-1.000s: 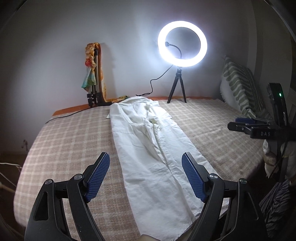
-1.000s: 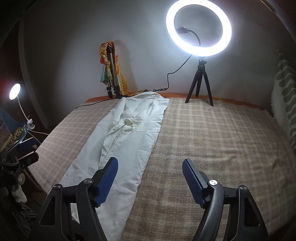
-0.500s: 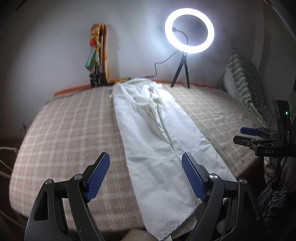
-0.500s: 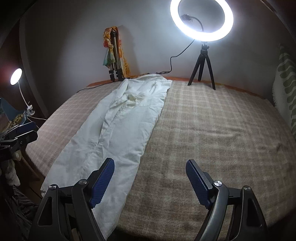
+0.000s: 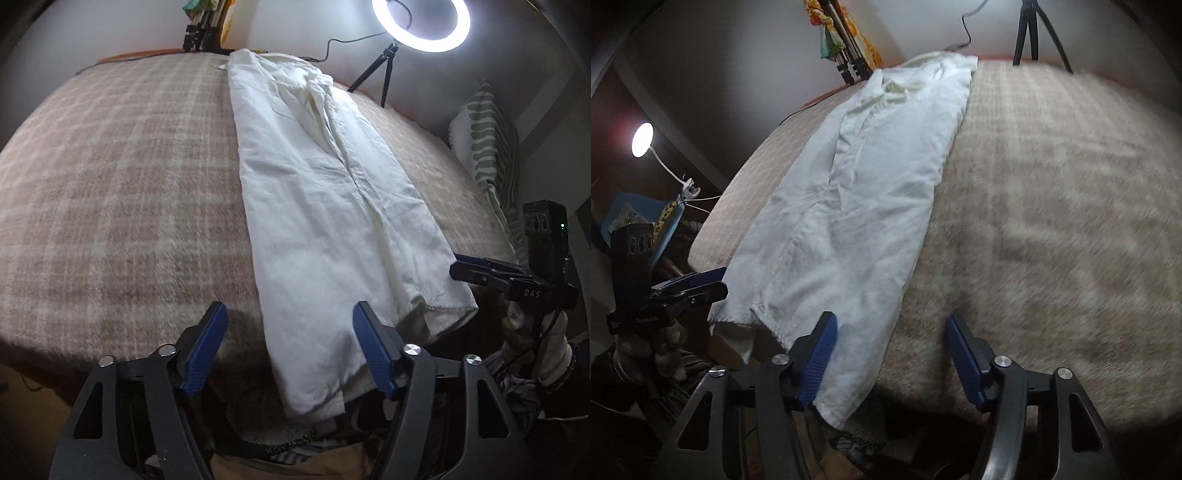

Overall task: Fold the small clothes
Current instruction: 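Lower both tools to the shirt hem and grip it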

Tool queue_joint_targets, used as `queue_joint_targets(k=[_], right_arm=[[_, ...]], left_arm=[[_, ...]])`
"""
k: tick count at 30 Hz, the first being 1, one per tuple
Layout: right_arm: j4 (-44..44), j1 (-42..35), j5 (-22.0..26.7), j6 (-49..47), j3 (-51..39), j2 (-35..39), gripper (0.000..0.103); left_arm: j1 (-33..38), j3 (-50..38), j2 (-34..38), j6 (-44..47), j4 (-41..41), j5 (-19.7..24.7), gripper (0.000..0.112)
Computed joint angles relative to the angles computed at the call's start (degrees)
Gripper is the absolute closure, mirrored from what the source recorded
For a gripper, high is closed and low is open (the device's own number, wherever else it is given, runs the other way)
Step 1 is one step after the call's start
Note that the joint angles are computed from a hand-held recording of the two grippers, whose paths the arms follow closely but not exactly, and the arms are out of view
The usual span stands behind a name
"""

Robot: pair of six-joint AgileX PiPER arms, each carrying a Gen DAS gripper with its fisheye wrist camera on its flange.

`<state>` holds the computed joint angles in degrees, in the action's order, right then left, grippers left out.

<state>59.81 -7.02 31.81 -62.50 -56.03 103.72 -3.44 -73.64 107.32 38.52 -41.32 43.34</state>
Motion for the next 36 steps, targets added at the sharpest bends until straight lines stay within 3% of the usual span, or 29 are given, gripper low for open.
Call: queue_joint_targets(k=[8, 13, 19, 20, 21, 22, 26, 31, 34, 35, 36], right_arm=[[5.44, -3.42, 7.27, -3.27, 1.20, 0.80, 0.051], [5.50, -5.52, 13.08, -1.93, 0.91, 2.25, 0.056], [5.16, -5.86, 14.89, -0.62, 0.40, 3.08, 0.057], [5.12, -5.75, 14.88, -0.42, 0.19, 3.24, 0.066], [4.58, -5.51, 15.51, 0.15, -0.44, 3.91, 0.087], [3.57, -5.11, 16.31, 1.40, -1.49, 5.01, 0.094], [3.89, -6.03, 17.37, 1.43, -0.85, 4.20, 0.101], [2.99, -7.91, 16.35, 1.37, 0.38, 5.09, 0.101], [3.60, -8.23, 18.49, 0.99, -0.48, 6.17, 0.093], [3.37, -8.47, 19.84, 1.10, -0.99, 6.44, 0.083], [3.00, -9.00, 21.33, 1.42, -1.79, 7.04, 0.061]], left_arm=[[2.42, 2.08, -0.97, 2.79, -4.61, 3.73, 0.070], [3.29, 3.00, -1.05, 2.34, -5.05, 6.17, 0.070], [3.39, 1.95, 1.48, 1.22, -5.24, 8.89, 0.075], [3.36, 1.47, 1.92, 1.36, -5.40, 9.47, 0.083], [3.47, 1.09, 2.32, 1.32, -5.73, 9.91, 0.092], [3.84, 0.82, 2.66, 1.69, -6.63, 10.57, 0.097], [6.01, 1.50, 2.19, 4.92, -10.94, 12.39, 0.105], [6.45, 1.86, 2.36, 6.73, -10.53, 12.89, 0.105], [6.61, 0.02, 3.05, 4.59, -9.15, 14.50, 0.099], [6.91, -0.57, 3.17, 3.79, -8.75, 15.24, 0.096], [7.47, -1.11, 3.46, 3.62, -8.74, 16.12, 0.094]])
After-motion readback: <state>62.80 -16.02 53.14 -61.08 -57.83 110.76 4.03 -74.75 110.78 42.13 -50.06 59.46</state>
